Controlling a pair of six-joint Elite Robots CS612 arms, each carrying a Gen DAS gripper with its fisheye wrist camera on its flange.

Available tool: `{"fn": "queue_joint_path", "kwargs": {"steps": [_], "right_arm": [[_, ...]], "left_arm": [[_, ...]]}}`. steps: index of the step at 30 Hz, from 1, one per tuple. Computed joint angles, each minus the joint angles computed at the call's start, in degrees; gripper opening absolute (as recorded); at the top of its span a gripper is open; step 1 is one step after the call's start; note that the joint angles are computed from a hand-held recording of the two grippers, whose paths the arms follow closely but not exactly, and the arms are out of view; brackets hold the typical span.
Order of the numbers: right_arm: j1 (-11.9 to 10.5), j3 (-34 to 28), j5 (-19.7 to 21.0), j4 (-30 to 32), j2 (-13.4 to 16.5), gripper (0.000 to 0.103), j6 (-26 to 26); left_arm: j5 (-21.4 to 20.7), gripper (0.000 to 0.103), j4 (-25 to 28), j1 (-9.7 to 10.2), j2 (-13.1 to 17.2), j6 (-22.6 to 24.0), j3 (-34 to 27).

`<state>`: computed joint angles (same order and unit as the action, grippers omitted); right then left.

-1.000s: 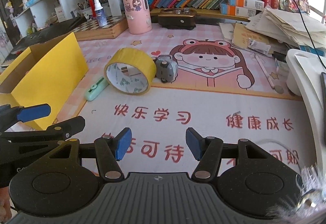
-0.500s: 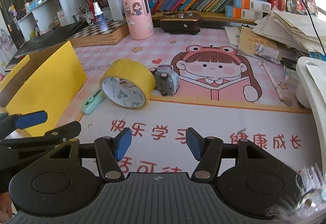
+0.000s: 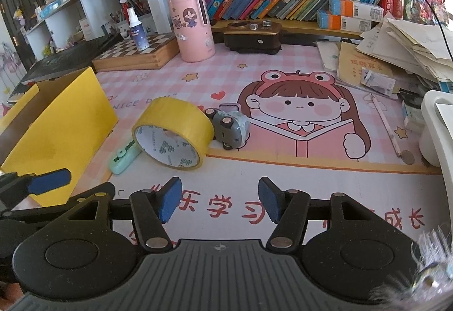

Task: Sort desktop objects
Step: 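Withdraw both open grippers from the box toward the yellow tape roll, then close the right gripper on the rim of the yellow tape roll and lift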

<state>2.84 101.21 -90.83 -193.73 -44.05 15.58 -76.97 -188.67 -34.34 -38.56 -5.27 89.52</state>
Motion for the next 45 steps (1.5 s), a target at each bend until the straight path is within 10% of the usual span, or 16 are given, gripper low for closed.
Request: {"fn": "queue_joint_path", "kwargs": {"steps": [22, 33, 45], "right_arm": [[0.2, -8.5, 0.1, 0.6, 5.3, 0.054, -10.9], [0.1, -10.0, 0.6, -2.6, 6.7, 0.013, -11.0], [-1.5, -5.2, 2.2, -6.7, 3.8, 0.009, -5.3]], "left_arm": [[1.8, 0.057, 2.6, 0.26, 1.2, -0.3, -2.5], [2.1, 0.057, 3.5, 0.42, 1.7, -0.3, -3.5], [1.7, 0.053, 5.5, 0.74, 3.2, -1.2, -6.0]]}}
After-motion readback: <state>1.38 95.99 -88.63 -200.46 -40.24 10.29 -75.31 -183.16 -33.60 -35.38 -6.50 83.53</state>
